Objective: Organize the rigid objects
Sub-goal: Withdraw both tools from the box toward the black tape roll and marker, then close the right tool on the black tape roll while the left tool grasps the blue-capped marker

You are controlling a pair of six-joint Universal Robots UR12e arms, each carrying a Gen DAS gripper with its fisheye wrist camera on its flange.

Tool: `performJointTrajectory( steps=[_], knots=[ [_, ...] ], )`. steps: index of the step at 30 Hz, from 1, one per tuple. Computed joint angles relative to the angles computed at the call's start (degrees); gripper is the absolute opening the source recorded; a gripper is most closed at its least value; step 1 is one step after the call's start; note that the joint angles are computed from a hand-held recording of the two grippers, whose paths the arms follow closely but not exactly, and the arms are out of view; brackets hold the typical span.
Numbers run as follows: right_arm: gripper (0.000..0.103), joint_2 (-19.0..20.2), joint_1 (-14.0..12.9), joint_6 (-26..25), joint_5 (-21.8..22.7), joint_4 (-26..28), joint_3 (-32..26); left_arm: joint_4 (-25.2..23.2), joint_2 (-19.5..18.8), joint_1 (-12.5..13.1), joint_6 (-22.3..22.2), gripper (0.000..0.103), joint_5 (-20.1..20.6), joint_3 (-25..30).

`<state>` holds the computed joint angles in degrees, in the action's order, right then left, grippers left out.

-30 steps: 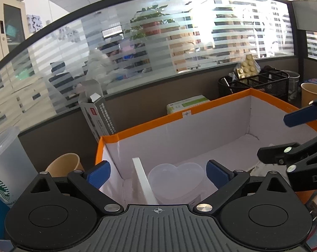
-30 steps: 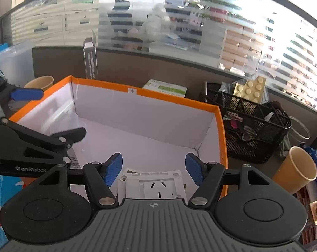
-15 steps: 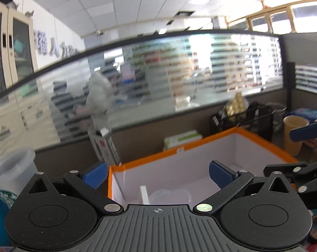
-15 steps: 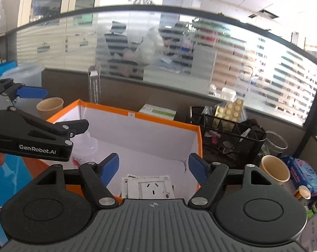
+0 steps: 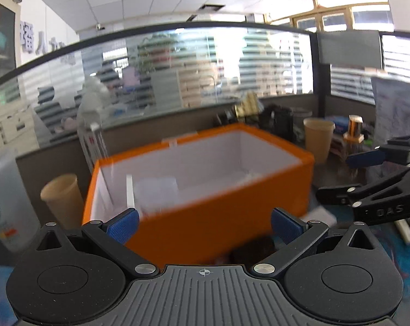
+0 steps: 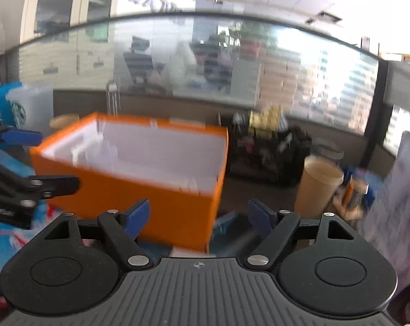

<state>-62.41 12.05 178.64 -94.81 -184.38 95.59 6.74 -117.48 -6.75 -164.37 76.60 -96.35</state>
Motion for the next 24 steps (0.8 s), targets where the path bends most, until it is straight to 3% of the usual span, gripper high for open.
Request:
performJointTrajectory(
  steps=[5, 8, 14, 18, 20, 24],
  knots=[
    [0.077, -0.2, -0.5, -0.8, 1.8, -0.2, 3.2, -0.6, 1.1, 0.0, 0.1, 0.103, 1.3, -3.3],
    [0.085, -0.3, -0.9, -0.9, 1.5, 0.0, 4.6, -3.7, 1.4, -0.3, -0.1, 0.103, 2.8, -4.0],
    [0.086, -0.1, -2.0, -0.1, 4.6, 2.6, 4.9, -7.4, 2.0, 0.0, -4.3, 0.103, 1.7, -5.0],
    [0.069, -0.3, -2.6, -1.4, 8.3, 2.7, 5.1, -9.6, 2.2, -0.3, -5.6, 0.103, 0.9, -5.0],
    [0.052, -0.3, -2.6, -1.9, 9.2, 2.2, 5.3, -10.5, 2.2, -0.7, -5.8, 0.103, 1.2, -4.9],
    [0.052, -0.3, -2.6, -1.9, 9.3, 1.9, 5.4, -11.8, 2.1, -1.3, -7.1, 0.103, 1.4, -4.6]
  ],
)
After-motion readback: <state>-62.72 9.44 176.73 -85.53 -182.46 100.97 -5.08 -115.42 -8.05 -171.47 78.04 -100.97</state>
